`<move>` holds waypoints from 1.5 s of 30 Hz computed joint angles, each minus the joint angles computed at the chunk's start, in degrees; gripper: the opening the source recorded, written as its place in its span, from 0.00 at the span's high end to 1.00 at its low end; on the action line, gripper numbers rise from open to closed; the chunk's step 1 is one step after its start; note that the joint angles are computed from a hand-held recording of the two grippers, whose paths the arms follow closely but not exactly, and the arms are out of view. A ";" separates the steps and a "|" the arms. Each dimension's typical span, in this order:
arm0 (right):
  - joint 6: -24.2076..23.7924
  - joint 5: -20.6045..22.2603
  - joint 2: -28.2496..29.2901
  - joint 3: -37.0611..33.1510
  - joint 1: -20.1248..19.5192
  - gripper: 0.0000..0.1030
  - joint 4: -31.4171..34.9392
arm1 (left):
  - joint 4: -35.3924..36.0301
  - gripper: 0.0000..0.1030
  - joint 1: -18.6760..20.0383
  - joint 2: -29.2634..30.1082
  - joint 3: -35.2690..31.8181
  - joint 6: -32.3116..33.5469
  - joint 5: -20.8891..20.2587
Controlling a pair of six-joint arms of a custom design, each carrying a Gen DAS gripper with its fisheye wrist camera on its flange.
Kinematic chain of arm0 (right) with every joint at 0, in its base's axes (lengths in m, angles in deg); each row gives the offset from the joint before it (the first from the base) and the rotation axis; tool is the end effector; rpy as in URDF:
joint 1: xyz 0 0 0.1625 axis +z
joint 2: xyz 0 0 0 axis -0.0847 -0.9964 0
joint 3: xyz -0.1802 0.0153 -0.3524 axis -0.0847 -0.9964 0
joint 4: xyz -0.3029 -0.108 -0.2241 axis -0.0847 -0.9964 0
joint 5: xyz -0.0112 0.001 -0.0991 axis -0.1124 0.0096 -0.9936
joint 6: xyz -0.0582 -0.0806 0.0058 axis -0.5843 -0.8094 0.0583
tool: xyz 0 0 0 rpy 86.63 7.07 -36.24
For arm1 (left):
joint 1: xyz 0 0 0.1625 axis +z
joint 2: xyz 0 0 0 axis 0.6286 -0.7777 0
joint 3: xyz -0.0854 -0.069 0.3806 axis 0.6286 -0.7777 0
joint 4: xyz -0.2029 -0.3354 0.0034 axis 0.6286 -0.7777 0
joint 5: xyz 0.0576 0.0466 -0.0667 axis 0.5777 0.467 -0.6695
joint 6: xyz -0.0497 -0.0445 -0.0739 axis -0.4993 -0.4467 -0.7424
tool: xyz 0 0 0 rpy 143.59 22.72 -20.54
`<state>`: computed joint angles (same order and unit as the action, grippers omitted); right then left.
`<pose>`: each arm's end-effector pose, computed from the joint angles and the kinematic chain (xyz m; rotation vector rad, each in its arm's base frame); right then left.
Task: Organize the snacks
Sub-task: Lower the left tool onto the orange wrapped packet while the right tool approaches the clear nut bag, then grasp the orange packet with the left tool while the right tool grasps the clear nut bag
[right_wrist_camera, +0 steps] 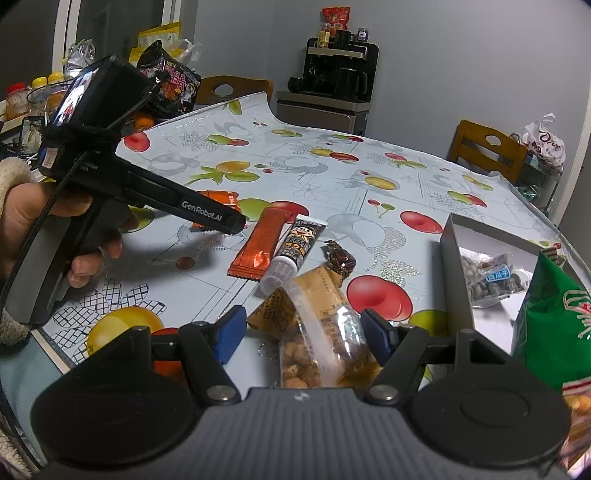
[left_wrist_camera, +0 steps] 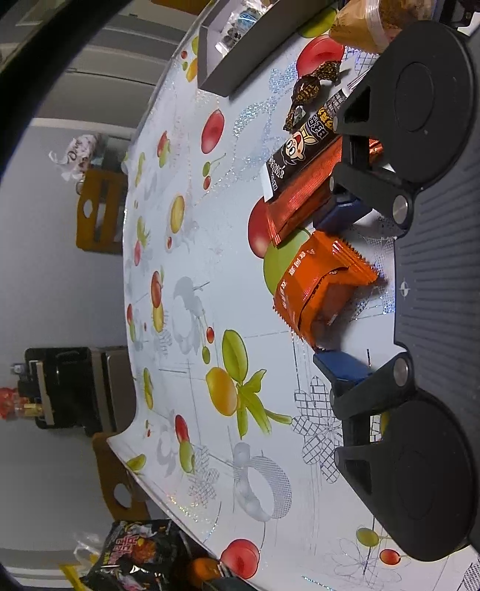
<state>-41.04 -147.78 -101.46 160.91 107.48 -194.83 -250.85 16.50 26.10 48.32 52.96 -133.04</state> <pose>0.1731 -0.3679 0.0673 0.8347 -2.1717 0.9440 -0.1103 -0.5192 0.1087 0.6763 2.2313 -0.9511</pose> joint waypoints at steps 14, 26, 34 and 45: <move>0.35 1.46 0.15 0.61 -0.64 0.34 -1.14 | -1.41 0.62 0.33 -0.62 0.62 1.24 -1.71; 0.89 2.52 0.00 0.94 -0.95 0.36 -1.40 | -5.46 0.84 0.13 -1.27 1.82 3.13 -2.82; 1.28 3.79 -0.20 1.58 -0.98 0.39 -3.02 | -13.59 0.87 -0.71 -1.45 3.33 6.92 -5.08; 1.05 5.22 -0.95 1.84 -0.44 0.57 -4.19 | -20.26 0.87 -2.71 -1.96 4.82 10.95 -7.39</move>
<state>-39.99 -142.56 -102.41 162.76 107.04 -199.02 -271.10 13.80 24.14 53.14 63.91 -140.43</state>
